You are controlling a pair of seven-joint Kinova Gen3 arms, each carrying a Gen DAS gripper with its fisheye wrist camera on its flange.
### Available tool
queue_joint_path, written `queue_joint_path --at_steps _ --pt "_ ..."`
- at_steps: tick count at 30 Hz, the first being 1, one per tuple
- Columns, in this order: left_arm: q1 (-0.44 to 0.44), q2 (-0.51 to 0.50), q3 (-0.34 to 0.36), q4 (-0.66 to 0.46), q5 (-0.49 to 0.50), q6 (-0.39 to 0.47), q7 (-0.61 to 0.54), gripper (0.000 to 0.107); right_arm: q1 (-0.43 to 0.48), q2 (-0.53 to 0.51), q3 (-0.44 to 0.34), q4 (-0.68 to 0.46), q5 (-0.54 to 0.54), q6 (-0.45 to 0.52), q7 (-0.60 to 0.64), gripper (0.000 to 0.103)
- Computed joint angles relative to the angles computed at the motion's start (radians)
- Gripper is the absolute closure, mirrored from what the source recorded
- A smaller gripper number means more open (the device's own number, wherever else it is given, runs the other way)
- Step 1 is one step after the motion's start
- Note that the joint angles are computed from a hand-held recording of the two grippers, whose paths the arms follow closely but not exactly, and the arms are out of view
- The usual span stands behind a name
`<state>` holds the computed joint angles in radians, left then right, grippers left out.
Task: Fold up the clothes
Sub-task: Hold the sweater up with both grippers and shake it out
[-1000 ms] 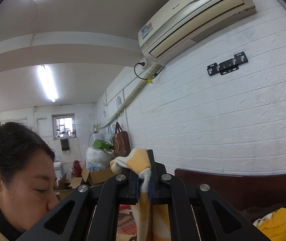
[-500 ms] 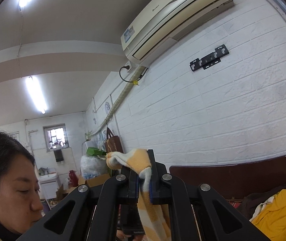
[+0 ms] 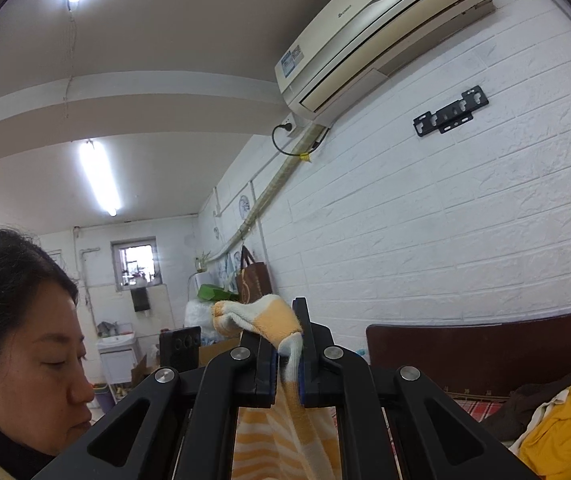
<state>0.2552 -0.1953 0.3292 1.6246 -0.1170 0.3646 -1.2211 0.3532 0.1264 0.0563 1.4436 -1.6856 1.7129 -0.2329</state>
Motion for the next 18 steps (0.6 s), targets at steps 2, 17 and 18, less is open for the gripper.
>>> queue_joint_path --at_steps 2,17,18 --pt "-0.009 -0.021 0.017 0.001 -0.059 0.015 0.056 0.092 0.005 0.006 -0.014 0.014 -0.007 0.009 0.019 0.097" --pt "0.050 0.564 -0.232 -0.380 0.090 0.402 -0.021 0.084 -0.463 0.441 0.199 -0.331 0.375 -0.482 -0.358 0.095" --pt "0.044 0.610 -0.234 -0.417 0.108 0.442 -0.035 0.084 -0.492 0.487 0.223 -0.357 0.396 -0.498 -0.399 0.095"
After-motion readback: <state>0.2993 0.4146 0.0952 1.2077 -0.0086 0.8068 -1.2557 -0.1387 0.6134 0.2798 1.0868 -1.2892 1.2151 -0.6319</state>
